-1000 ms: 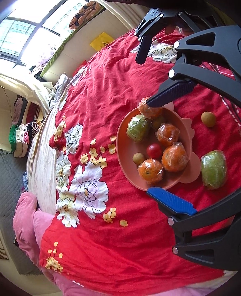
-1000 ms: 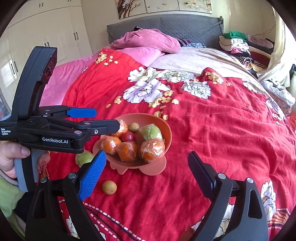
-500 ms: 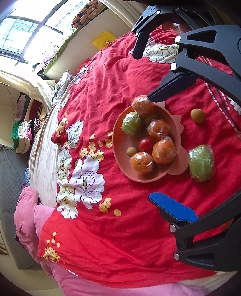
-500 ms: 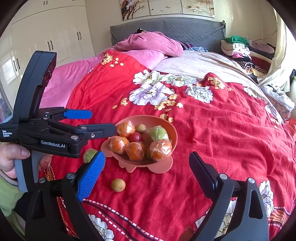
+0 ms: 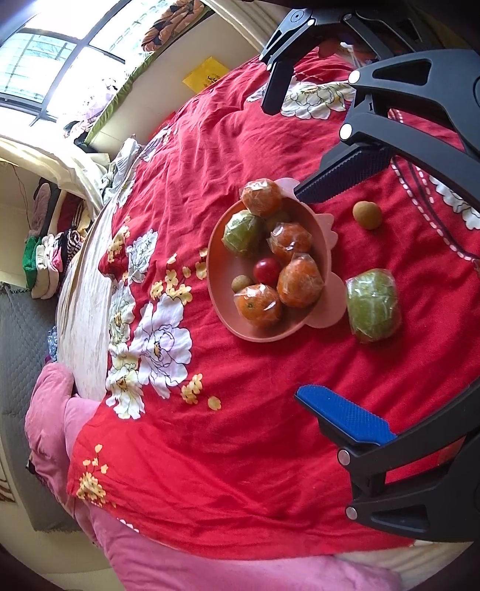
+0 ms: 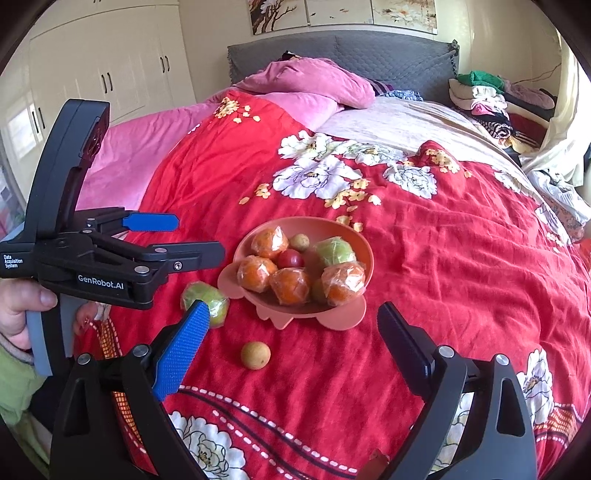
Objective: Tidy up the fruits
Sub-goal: 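Withdraw both open tools from the plate toward the green bagged fruit and brown fruit, then grasp the green bagged fruit with the left tool while the right tool grasps the brown fruit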
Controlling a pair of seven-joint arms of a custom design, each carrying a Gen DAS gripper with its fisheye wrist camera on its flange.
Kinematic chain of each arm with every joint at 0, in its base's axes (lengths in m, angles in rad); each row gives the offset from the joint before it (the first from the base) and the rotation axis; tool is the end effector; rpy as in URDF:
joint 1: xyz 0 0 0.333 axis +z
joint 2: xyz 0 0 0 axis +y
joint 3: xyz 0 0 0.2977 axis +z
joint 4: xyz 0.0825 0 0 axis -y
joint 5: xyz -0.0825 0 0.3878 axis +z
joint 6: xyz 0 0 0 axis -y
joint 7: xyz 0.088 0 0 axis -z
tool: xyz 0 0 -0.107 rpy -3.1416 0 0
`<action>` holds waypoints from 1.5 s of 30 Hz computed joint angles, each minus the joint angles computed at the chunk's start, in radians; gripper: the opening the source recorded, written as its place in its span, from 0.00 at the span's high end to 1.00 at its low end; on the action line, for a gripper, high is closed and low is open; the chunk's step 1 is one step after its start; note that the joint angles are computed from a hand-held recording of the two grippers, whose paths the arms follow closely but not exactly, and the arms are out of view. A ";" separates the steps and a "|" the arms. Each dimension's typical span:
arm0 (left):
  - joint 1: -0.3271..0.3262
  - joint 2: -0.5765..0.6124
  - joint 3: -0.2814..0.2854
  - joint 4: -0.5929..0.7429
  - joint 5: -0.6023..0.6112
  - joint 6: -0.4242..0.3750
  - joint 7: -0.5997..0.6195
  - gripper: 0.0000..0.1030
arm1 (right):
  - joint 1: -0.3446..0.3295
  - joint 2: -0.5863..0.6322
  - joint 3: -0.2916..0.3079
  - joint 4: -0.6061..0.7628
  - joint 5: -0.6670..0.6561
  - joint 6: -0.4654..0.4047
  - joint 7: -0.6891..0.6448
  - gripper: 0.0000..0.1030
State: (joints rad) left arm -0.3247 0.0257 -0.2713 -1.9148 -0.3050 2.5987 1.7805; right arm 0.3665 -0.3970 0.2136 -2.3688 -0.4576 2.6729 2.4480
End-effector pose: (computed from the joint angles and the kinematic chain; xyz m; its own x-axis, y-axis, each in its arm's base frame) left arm 0.5140 -0.3396 0.5341 -0.5992 -0.7843 0.1609 -0.6792 0.3915 -0.6209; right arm 0.3957 0.2853 0.5305 0.0930 -0.9911 -0.0949 -0.7143 0.0000 -0.6999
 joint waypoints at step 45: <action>0.014 -0.029 0.009 -0.130 -0.024 -0.033 0.038 0.27 | 0.074 0.187 -0.034 0.027 0.078 0.035 -0.052 0.75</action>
